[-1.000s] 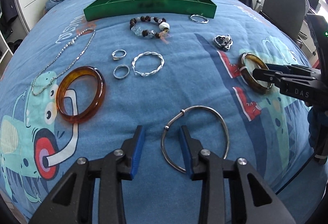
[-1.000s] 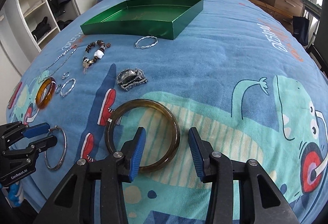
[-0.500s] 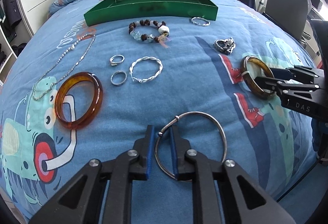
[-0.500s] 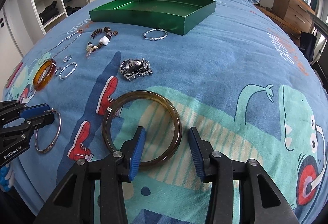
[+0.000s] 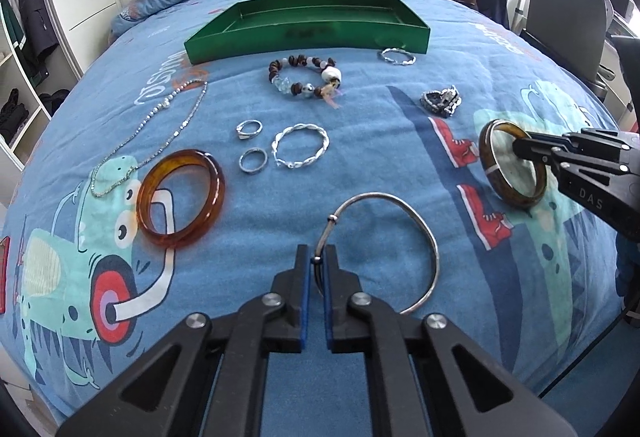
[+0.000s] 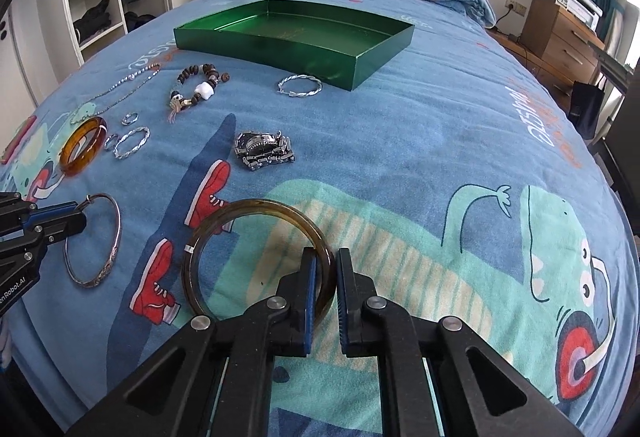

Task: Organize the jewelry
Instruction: 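Carry the tortoiseshell bangle with the right tool while the left tool carries the cuff into the green tray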

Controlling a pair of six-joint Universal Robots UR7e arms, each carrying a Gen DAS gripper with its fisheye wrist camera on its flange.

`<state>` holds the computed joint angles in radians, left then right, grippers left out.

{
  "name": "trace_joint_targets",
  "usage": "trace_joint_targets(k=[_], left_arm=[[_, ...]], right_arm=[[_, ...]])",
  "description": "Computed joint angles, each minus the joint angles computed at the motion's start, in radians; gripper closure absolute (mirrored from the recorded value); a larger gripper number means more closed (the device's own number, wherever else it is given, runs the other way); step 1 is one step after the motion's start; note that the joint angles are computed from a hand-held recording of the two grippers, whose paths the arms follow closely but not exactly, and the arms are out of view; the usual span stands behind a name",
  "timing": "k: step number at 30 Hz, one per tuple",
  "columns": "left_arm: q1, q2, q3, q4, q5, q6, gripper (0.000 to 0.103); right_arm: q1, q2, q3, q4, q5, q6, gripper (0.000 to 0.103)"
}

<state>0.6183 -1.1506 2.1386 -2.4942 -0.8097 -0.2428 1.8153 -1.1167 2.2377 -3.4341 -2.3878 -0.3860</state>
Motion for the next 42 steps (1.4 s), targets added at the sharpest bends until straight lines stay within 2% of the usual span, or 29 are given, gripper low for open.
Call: trace_joint_targets(k=[11, 22, 26, 33, 42], left_arm=[[-0.05, -0.094, 0.042, 0.006, 0.035, -0.014, 0.098], [-0.117, -0.224, 0.081, 0.018, 0.035, -0.013, 0.098], [-0.122, -0.234, 0.056, 0.004, 0.039, 0.019, 0.098], [-0.059, -0.115, -0.095, -0.103, 0.031, 0.15, 0.098], [0.07, 0.159, -0.425, -0.204, 0.016, 0.32, 0.098]], right_arm=[[0.118, -0.008, 0.015, -0.068, -0.065, 0.03, 0.094], [0.253, -0.03, 0.042, -0.103, -0.147, 0.114, 0.094], [0.293, -0.026, 0.017, -0.125, -0.165, 0.09, 0.094], [0.282, 0.008, -0.118, -0.126, -0.114, -0.005, 0.094], [0.158, 0.11, -0.387, -0.065, 0.001, -0.118, 0.094]])
